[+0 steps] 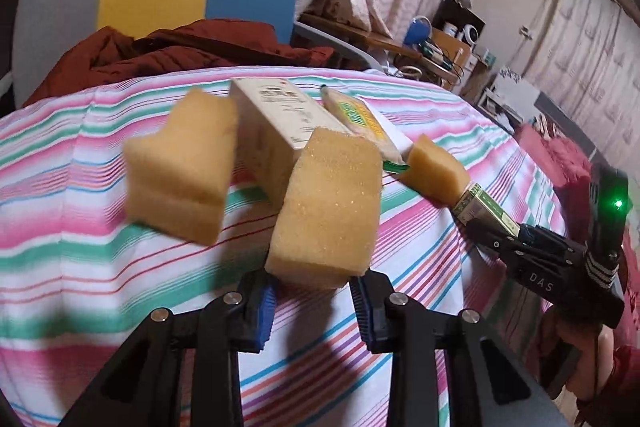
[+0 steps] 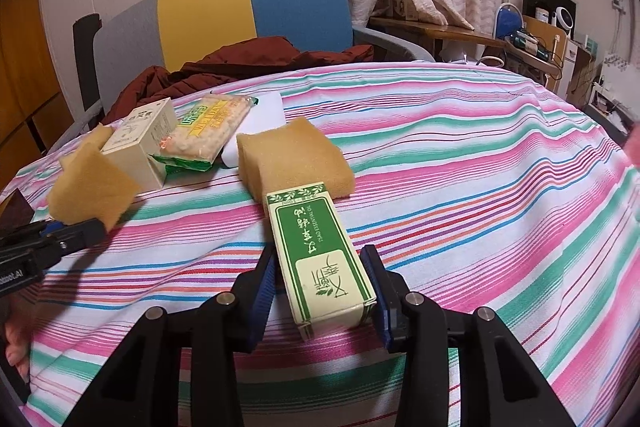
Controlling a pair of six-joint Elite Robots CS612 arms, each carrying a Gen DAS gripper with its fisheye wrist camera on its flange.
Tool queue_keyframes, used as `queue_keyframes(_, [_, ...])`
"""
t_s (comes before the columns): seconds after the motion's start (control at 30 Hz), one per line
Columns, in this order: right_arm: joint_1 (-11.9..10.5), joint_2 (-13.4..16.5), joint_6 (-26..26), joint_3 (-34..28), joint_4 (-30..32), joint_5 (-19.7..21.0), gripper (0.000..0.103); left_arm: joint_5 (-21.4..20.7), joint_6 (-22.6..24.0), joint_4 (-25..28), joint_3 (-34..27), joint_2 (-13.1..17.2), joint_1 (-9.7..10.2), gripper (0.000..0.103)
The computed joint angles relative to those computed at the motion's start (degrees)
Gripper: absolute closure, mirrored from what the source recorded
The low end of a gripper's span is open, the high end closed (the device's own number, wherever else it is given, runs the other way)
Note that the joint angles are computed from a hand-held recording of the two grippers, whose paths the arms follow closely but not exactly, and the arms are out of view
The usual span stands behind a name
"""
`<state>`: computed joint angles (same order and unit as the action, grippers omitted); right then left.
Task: Organize objects
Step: 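Grasp the green-and-white box with right tool while left tool grasps a tan sponge, then carry sponge and green box to the gold tray and release both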
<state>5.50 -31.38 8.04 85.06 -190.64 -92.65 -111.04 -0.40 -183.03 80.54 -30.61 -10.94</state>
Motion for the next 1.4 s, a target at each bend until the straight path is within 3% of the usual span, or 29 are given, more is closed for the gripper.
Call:
queue_keyframes(0.1, [0.22, 0.00, -0.06, 0.08, -0.56, -1.02, 0.066, 0.29, -0.92, -2.28, 1.43, -0.43, 0.16, 0.071])
queue_keyframes(0.13, [0.28, -0.01, -0.09, 0.13, -0.88, -1.26, 0.072, 0.66, -0.93, -3.58, 2.17, -0.65, 0.13, 0.071])
queue_keyframes(0.3, [1.03, -0.02, -1.78, 0.71, -4.34, -3.89, 0.072, 1.58, 1.23, -8.11, 5.42, -1.78, -0.15, 0.070])
queue_keyframes(0.47, [1.55, -0.45, -2.66, 1.53, -5.67, -4.24, 0.072, 1.25, 1.80, -9.04, 7.17, -2.49, 0.08, 0.070])
queue_keyframes(0.77, [2.71, -2.06, 0.97, 4.02, -5.98, 3.03, 0.072, -1.32, -6.48, -9.60, 7.58, -2.13, 2.24, 0.071])
queue_keyframes(0.97, [4.44, -2.50, 1.75, 4.15, -6.63, 7.27, 0.072, -3.40, -9.08, -10.78, 10.12, -2.69, 3.45, 0.071])
queue_keyframes(1.2, [6.03, -2.77, 1.50, 4.03, -5.55, 11.46, 0.072, -5.98, -9.71, -16.35, 15.71, -5.14, 4.73, 0.071])
queue_keyframes(1.4, [7.13, -3.38, 1.42, 4.30, -5.71, 14.61, 0.072, -5.78, -10.54, -22.13, 19.58, -7.54, 6.20, 0.071])
